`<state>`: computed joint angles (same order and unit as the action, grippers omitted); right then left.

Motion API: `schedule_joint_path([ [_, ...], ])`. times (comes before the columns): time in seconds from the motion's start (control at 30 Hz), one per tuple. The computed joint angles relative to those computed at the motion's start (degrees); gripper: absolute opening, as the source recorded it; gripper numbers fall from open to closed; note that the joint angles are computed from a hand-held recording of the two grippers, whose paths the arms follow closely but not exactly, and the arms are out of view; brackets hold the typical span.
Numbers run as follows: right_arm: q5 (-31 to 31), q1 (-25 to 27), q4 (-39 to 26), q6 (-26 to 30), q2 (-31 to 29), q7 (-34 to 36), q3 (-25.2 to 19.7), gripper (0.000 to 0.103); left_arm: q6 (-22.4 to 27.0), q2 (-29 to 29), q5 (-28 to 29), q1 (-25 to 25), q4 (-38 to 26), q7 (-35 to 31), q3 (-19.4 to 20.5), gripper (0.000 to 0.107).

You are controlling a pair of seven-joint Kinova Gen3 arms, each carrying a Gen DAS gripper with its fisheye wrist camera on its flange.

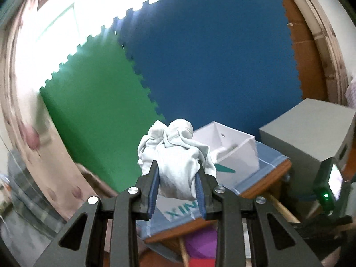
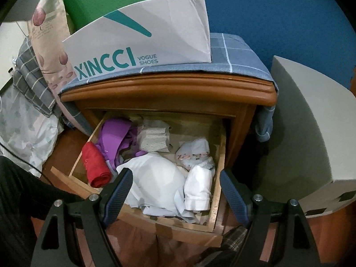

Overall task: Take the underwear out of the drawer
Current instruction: 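Lift the light grey cloth with the left gripper over the white box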

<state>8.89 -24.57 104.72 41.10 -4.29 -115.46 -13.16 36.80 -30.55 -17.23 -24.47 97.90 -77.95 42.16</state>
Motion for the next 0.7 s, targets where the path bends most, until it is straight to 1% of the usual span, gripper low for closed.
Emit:
schedule_joint_path([
  [0.13, -0.74, -0.15, -0.30, 0.38, 0.33, 0.76, 0.14, 0.083, -3.30, -2.23, -1.47, -3.51, 1.38, -0.58, 2.14, 0.027],
  [0.27, -1.65, -0.19, -0.40, 0.34, 0.49, 1.61, 0.44, 0.082, -5.65, -2.57, -0.61, -7.22, 1.73, -1.74, 4.51, 0.027],
  [0.33, -1.71, -0.17, -0.42, 0.42, 0.54, 1.59, 0.42, 0.082, -6.23, -2.11, 0.53, -8.05, 1.35, -2.29, 4.83, 0.027],
  [0.4, -2.41, -0.11, -0.41, 0.43, 0.59, 2.13, 0.65, 0.083, -6.46, -0.62, 2.03, -7.72, 0.20, -2.49, 3.88, 0.027],
  [0.47, -2.85, -0.07, -0.38, 0.32, 0.73, 2.50, 0.73, 0.082, -5.89, 2.45, 2.71, -6.31, -2.27, -1.49, 2.49, 0.027],
  [0.53, -3.25, -0.08, -0.35, 0.19, 0.88, 2.87, 0.78, 0.083, -3.23, 7.10, 4.75, -5.01, -7.02, -1.32, 1.47, 0.027],
  [0.6, -3.65, -0.14, -0.44, 0.18, 1.06, 3.20, 0.80, 0.083, -0.16, 11.46, 4.92, -4.46, -11.93, -0.15, 1.88, 0.027],
  [0.63, -3.93, -0.16, -0.48, 0.12, 1.15, 3.40, 0.84, 0.083, 1.47, 13.82, 3.62, -4.90, -14.58, 1.56, 3.30, 0.027],
  [0.7, -4.42, -0.16, -0.54, 0.11, 1.19, 3.66, 0.93, 0.082, 4.83, 18.84, -0.96, -6.91, -19.89, 5.02, 8.44, 0.027],
])
